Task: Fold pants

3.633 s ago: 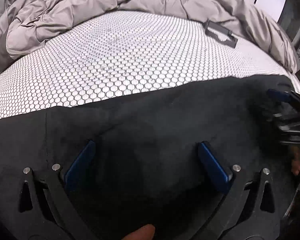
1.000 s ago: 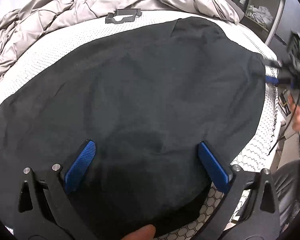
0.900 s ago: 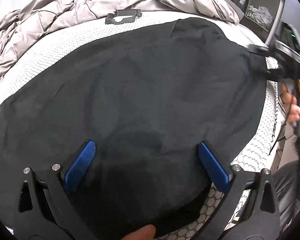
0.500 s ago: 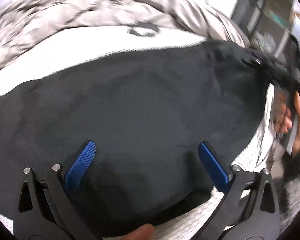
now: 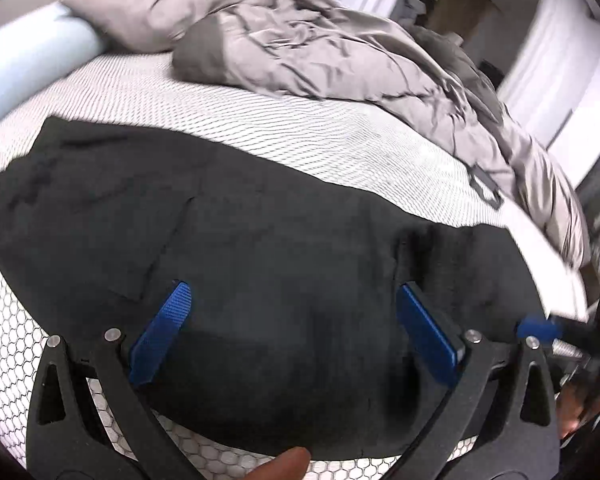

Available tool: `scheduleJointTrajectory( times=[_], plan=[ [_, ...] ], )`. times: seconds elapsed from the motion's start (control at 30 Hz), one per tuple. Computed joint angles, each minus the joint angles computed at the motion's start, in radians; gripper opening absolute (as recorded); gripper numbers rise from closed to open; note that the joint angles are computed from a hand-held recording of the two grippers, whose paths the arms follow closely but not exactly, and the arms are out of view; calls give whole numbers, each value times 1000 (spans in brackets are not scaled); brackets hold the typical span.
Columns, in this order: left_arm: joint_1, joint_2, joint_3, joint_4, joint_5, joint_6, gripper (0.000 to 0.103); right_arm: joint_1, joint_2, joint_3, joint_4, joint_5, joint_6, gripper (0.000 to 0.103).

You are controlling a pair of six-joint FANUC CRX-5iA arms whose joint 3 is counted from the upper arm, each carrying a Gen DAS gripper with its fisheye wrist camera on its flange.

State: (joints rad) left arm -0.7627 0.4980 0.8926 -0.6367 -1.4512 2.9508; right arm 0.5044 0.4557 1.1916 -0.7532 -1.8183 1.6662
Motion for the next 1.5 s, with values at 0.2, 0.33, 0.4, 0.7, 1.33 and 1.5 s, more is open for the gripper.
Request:
scheduleJointTrajectory(
  times=[0.2, 0.33, 0.4, 0.7, 1.33, 1.5],
  plan=[
    [20, 13, 5, 94, 168, -142, 102, -60, -158, -206, 125, 136, 133, 74],
    [43, 194, 256, 259, 79, -365, 102, -54, -199, -357, 383, 173, 136, 74],
    [51, 277, 381, 307, -15, -422, 101, -62, -209, -402, 442, 173, 129, 74],
    [107, -13, -149, 393, 466, -241, 79, -251, -219, -369, 142, 166, 100, 74],
    [194, 33, -199, 592, 570, -297, 51, -221, -198, -343, 122, 154, 28, 74],
    [168, 73, -105, 491, 532, -240, 26, -211, -190, -337, 132, 167, 12, 74]
  ],
)
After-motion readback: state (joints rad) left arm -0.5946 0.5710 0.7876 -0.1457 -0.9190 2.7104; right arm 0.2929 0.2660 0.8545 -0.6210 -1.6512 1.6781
